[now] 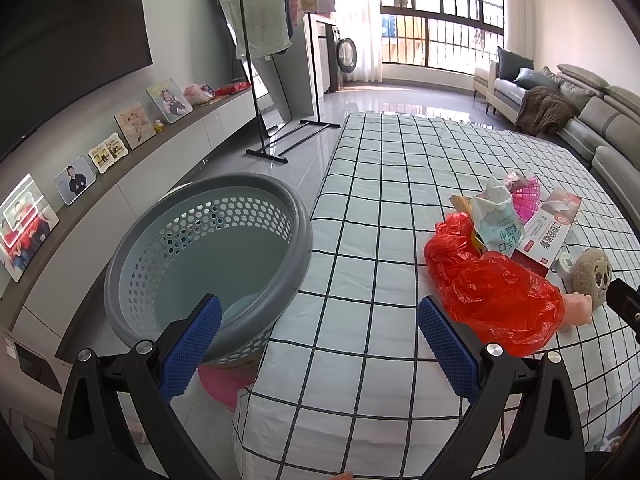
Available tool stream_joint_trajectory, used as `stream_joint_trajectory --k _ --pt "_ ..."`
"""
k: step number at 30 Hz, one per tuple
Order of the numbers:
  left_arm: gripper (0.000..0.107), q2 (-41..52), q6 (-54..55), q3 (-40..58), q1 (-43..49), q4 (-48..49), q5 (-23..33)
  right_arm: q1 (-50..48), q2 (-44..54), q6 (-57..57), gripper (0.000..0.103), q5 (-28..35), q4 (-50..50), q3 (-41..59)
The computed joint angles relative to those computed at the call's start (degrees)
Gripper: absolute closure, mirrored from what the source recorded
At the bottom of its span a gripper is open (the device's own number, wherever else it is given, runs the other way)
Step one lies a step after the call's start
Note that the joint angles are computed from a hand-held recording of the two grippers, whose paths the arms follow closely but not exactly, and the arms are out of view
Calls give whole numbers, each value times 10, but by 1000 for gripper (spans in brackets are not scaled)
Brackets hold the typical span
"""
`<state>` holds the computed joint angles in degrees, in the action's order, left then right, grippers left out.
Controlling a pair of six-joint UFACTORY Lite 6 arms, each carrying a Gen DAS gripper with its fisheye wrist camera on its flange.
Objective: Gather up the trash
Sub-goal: 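Grasp the plush sloth toy with the right gripper while the left gripper approaches the red bag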
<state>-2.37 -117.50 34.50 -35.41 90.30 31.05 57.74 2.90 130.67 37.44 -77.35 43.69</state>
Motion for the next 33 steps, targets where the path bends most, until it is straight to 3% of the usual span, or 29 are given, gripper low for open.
stream_joint_trajectory --k 4,10,15,25,28,33 --pt "10 19 4 13 -6 1 -2 -36 -81 19 8 -53 -22 -76" --pt "10 31 -15 23 -17 17 -17 -66 -133 -16 8 -32 -1 -130" --pt "10 53 -23 40 -21 14 -36 -106 -92 -32 8 -67 -21 -118" --pt "10 80 -60 63 -60 39 -17 -209 36 66 8 -176 -183 -46" --pt "10 83 -68 65 -70 44 -3 -229 75 67 8 -193 -197 -21" --pt "10 83 -97 66 -60 72 -30 -243 103 87 12 -200 -232 -4"
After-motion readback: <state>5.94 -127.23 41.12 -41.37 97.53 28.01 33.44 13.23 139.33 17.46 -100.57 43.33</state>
